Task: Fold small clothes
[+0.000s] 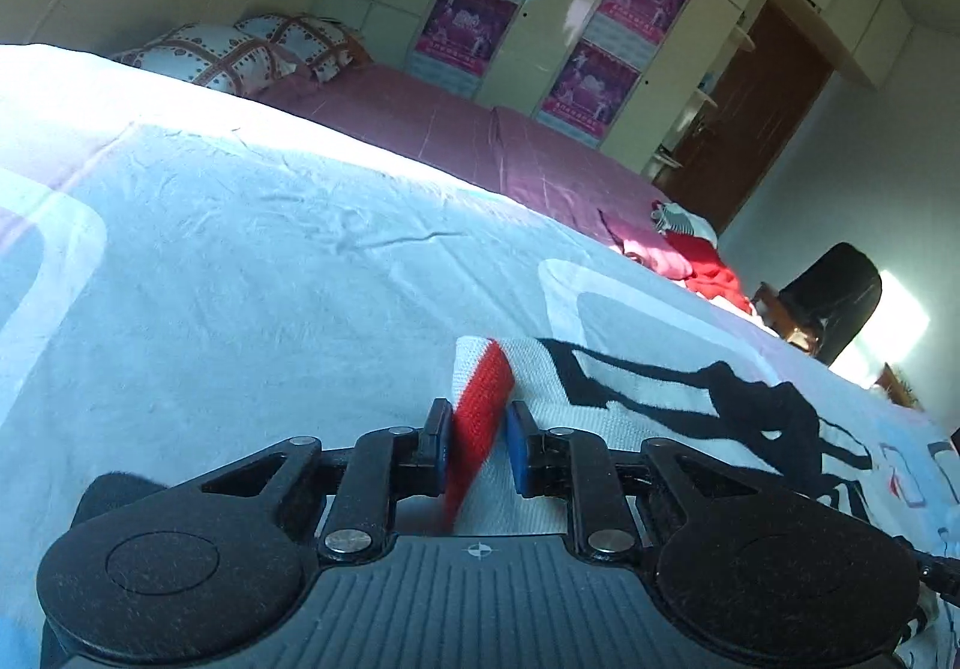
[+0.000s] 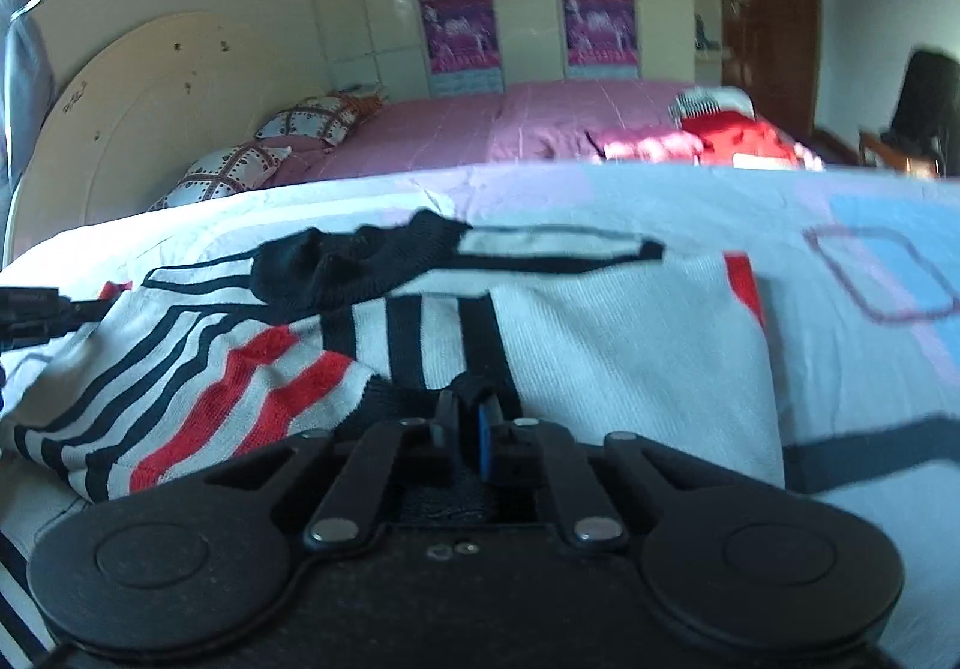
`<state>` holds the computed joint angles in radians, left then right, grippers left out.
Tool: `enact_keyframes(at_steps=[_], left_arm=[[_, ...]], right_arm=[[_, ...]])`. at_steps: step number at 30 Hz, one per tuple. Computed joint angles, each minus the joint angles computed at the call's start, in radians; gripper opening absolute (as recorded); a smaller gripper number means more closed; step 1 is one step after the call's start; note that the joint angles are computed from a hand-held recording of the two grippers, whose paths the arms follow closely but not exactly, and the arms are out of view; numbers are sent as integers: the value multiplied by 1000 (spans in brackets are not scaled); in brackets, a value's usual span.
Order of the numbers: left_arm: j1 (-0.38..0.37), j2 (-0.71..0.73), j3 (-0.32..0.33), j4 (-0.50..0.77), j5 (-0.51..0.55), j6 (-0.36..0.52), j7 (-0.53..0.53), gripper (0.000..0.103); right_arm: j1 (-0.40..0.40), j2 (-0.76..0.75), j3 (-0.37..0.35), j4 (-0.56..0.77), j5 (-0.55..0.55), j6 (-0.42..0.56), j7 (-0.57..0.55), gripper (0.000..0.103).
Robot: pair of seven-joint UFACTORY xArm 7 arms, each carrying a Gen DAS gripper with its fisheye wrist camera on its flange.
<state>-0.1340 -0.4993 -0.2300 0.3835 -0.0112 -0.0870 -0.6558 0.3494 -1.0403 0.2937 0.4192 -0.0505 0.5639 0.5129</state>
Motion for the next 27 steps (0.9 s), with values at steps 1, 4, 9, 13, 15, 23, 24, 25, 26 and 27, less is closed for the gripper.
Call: enact_keyframes(at_steps=[1,4,9,13,15,23,24,25,26,27], left_arm=[[11,-6,-12,-15,-10,-37,-18,8],[113,-84,-127,-80,-41,-117,-69,8],[125,-35,-126,-61,-38,-71,-95,13],[214,-169,-207,-61,10,68,-108,33],[194,-295,-208,-97,36,104,-130,33],[35,-297,-286,-24,197,277,-78,33],[32,-288,-293,-30,225,292,-85,33],[16,-297,-271,-39,225,282,-96,33],[-13,-297,-230,-37,222,296,-84,33],[-12,-319,-224,-37,231,322,-84,33]], right_arm=[[-12,-7,11,0,-9,-13,6,6],[-47,-51,31,-12,-30,-86,36,6],[-78,53,47,13,-33,-1,21,9],[-100,13,65,30,-73,30,85,22],[-89,-35,56,21,-81,6,93,21],[-13,72,88,57,-79,54,31,15],[-14,57,83,44,-76,44,46,15],[-14,53,76,55,-69,67,55,15],[-25,46,81,71,-75,99,65,18],[-42,22,94,76,-90,116,79,23]])
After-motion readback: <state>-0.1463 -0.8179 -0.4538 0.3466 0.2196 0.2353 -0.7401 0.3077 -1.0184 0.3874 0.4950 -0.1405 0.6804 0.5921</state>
